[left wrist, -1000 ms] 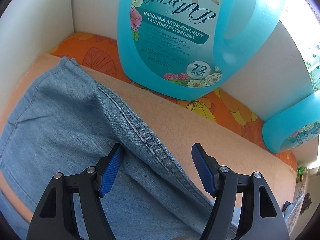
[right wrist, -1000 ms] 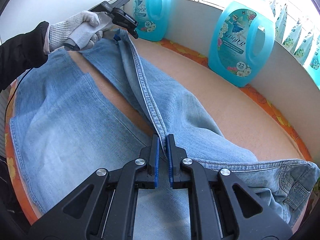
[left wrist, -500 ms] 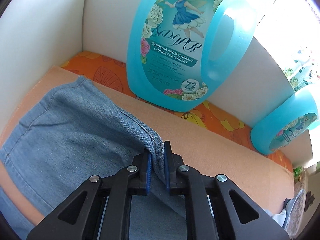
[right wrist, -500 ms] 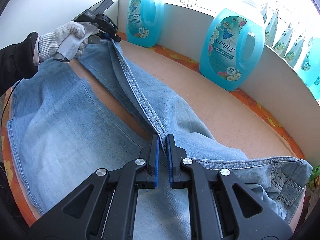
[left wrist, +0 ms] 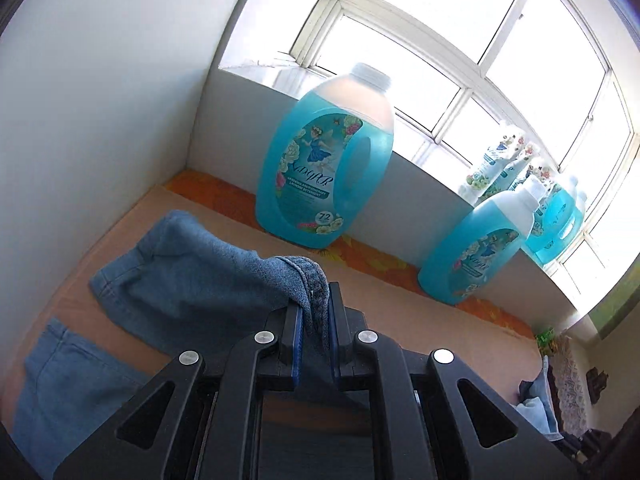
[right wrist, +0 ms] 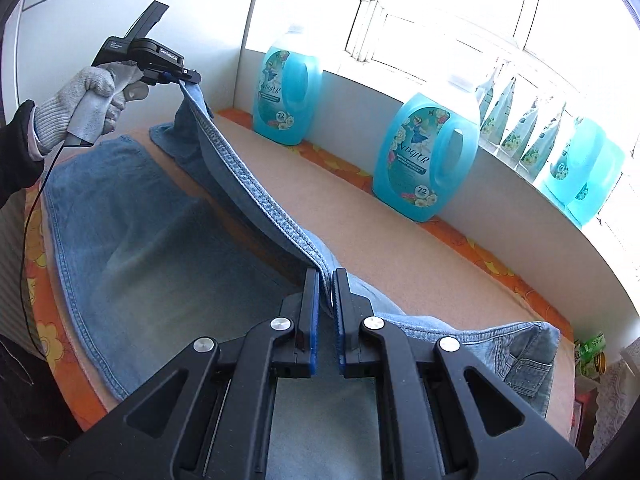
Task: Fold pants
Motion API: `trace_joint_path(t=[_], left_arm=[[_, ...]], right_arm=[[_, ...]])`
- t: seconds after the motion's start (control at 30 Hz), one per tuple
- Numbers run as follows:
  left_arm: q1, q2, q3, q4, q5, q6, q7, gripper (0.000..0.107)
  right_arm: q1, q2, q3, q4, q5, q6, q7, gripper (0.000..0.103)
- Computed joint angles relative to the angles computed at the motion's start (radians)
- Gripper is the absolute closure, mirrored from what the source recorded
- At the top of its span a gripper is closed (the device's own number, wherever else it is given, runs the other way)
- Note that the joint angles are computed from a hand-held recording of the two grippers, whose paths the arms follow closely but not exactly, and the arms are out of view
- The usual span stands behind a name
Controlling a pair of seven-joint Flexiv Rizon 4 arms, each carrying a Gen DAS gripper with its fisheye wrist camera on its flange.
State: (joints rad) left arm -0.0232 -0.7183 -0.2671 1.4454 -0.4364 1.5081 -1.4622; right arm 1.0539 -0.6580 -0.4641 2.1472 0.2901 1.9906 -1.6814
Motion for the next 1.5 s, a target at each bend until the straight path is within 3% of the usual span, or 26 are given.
trace_joint_path(t=[0.13, 0.23, 0.33, 0.4, 0.5, 0.73, 0.8, 0.87, 0.93, 1.0, 1.07, 1.1, 1.13, 1.23, 1.43, 1.5], left_arm=[[0.142, 0.120, -0.179, 0.265, 0.010, 0.164, 0.059, 0.098], [0.269, 0.175, -0.320, 0.456, 0.072, 0.297, 0.019, 0.098], [0.371, 0.199, -0.414, 0.604, 0.145, 0.371, -0.056, 0.098], [0.395, 0.204, -0.427, 0.672, 0.182, 0.399, -0.099, 0.098], [0.381, 0.204, -0.391, 0.735, 0.222, 0.429, -0.144, 0.098], [0.406, 0.168, -0.382, 0.768, 0.304, 0.428, -0.267, 0.096], [0.378, 0.186, -0.337, 0.783, 0.312, 0.436, -0.294, 0.094], [0.359, 0.205, -0.302, 0.801, 0.324, 0.447, -0.325, 0.093], [0.304, 0.235, -0.232, 0.821, 0.316, 0.464, -0.352, 0.092], [0.217, 0.266, -0.136, 0.819, 0.302, 0.466, -0.345, 0.092], [0.110, 0.289, -0.023, 0.802, 0.279, 0.460, -0.320, 0.082], [0.083, 0.293, 0.008, 0.788, 0.284, 0.451, -0.310, 0.068], [0.077, 0.294, 0.020, 0.776, 0.307, 0.434, -0.298, 0.060], [-0.050, 0.287, 0.149, 0.712, 0.295, 0.375, -0.239, 0.059], [-0.178, 0.234, 0.275, 0.583, 0.260, 0.258, -0.133, 0.059], [-0.191, 0.215, 0.284, 0.539, 0.253, 0.197, -0.104, 0.059]], right_arm=[[0.062, 0.062, 0.017, 0.098, 0.057, 0.044, -0.014, 0.096], [0.112, 0.086, 0.042, 0.161, 0.112, 0.073, -0.026, 0.096], [0.115, 0.089, 0.099, 0.203, 0.155, 0.081, -0.009, 0.096], [0.094, 0.090, 0.141, 0.220, 0.163, 0.078, 0.015, 0.096], [0.067, 0.083, 0.187, 0.234, 0.164, 0.069, 0.057, 0.096], [0.158, 0.061, 0.101, 0.246, 0.106, -0.042, 0.122, 0.095], [0.134, 0.093, 0.111, 0.252, 0.054, -0.079, 0.137, 0.090], [0.050, 0.143, 0.189, 0.258, -0.015, -0.098, 0.152, 0.086], [0.046, 0.171, 0.201, 0.268, -0.053, -0.097, 0.166, 0.078], [0.075, 0.188, 0.177, 0.266, -0.075, -0.088, 0.170, 0.062], [0.098, 0.193, 0.150, 0.244, -0.091, -0.088, 0.166, 0.056], [0.095, 0.191, 0.146, 0.224, -0.104, -0.092, 0.164, 0.056], [0.085, 0.186, 0.148, 0.202, -0.120, -0.097, 0.162, 0.056], [0.077, 0.150, 0.135, 0.121, -0.159, -0.103, 0.157, 0.056], [-0.204, 0.049, 0.362, -0.113, -0.328, -0.142, 0.188, 0.056], [-0.257, 0.001, 0.395, -0.199, -0.382, -0.167, 0.202, 0.055]])
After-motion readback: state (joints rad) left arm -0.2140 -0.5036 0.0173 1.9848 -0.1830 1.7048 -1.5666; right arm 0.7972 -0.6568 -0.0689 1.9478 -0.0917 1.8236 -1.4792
